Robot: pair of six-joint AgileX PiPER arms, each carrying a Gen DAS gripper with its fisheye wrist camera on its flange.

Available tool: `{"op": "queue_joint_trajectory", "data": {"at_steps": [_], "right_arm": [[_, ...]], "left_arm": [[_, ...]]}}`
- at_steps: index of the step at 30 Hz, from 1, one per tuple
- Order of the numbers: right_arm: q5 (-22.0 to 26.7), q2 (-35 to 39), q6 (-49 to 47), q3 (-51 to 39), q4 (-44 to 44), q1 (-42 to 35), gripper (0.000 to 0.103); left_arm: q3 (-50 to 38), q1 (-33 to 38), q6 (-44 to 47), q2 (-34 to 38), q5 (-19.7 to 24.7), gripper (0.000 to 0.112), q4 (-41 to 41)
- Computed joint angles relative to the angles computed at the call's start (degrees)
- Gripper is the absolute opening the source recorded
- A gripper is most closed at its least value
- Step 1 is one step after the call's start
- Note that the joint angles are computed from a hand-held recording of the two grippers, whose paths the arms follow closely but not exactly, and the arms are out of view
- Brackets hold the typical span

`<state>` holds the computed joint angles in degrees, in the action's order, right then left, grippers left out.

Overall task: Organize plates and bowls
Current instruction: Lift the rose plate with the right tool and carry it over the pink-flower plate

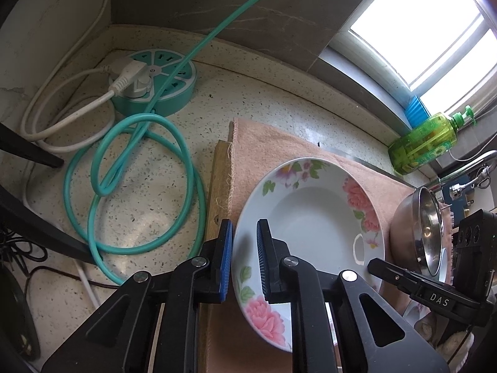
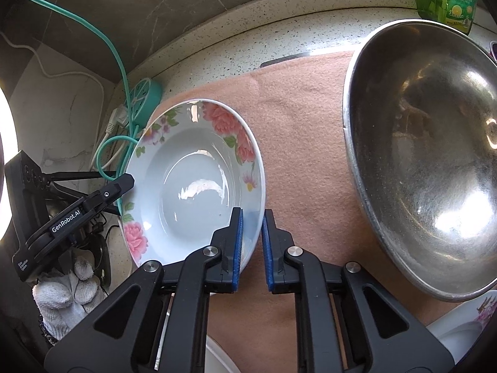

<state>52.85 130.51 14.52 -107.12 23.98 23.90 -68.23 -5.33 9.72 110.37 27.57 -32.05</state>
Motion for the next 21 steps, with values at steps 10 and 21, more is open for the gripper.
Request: {"op": "queue_joint_trajectory", "data": {"at_steps": [10,21], "right_arm": [[1.0,0.8,1.0,-1.6,-1.1,0.3,0.012],[0.7,-0.8,0.1,-0.2,-1.1,0.9,0.012]], "left_arm": [[0.6,-0.4,-0.3,-0.6,-0.3,0.014,0.7],[3.2,-0.1,-0.5,-2.6,-1.2,0.014,-0.5]]}}
